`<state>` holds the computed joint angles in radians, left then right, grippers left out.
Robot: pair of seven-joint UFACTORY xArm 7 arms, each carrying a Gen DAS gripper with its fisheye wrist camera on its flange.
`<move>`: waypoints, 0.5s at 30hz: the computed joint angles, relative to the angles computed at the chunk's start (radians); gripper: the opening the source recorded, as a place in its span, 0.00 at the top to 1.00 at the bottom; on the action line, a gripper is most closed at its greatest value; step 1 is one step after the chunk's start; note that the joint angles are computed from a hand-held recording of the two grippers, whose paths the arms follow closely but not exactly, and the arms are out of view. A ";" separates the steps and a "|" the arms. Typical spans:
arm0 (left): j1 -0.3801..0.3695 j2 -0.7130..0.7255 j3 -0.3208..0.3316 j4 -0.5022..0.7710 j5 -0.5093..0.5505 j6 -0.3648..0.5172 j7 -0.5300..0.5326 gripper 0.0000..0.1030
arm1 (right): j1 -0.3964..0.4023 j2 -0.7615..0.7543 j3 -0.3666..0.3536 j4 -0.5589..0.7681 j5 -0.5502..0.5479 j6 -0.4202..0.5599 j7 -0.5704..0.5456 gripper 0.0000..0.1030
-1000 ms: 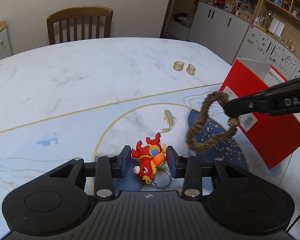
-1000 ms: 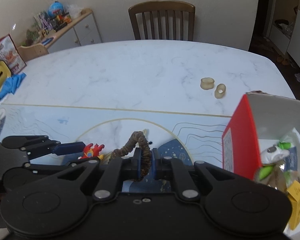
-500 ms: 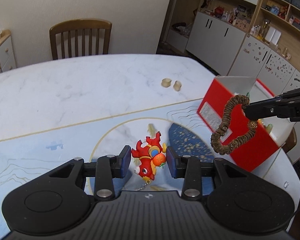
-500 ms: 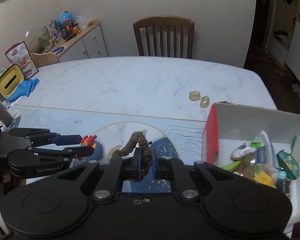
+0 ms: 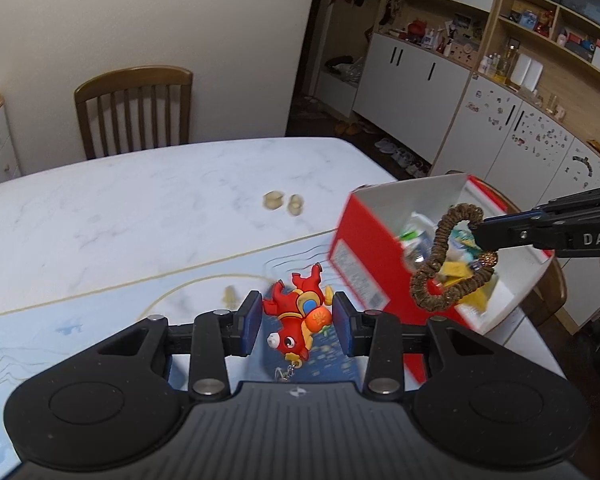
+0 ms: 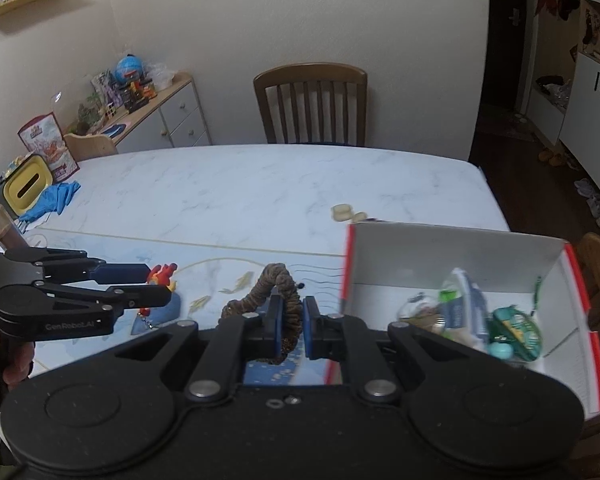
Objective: Organize objects
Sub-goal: 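Lift the dragon and bracelet and carry both over the box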
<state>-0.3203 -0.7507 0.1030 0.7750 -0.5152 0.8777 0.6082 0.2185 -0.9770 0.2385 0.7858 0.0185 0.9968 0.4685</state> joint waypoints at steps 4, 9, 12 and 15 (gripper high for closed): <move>-0.023 0.000 -0.053 0.007 -0.011 -0.020 -0.042 0.64 | -0.005 -0.065 -0.046 -0.031 -0.007 0.026 -0.029 0.91; -0.068 0.022 -0.110 0.017 -0.010 -0.059 -0.097 0.63 | -0.033 -0.138 -0.102 -0.065 -0.012 0.059 -0.085 0.91; -0.099 0.047 -0.139 0.028 -0.007 -0.089 -0.128 0.63 | -0.059 -0.179 -0.135 -0.083 -0.015 0.078 -0.122 0.91; -0.128 0.076 -0.167 0.040 0.001 -0.116 -0.158 0.63 | -0.089 -0.210 -0.169 -0.098 -0.018 0.095 -0.161 0.91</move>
<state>-0.4485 -0.6751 -0.0636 0.8151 -0.5142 0.7613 0.4501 0.1294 -1.1872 0.0698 0.6879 0.0008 1.0922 0.3078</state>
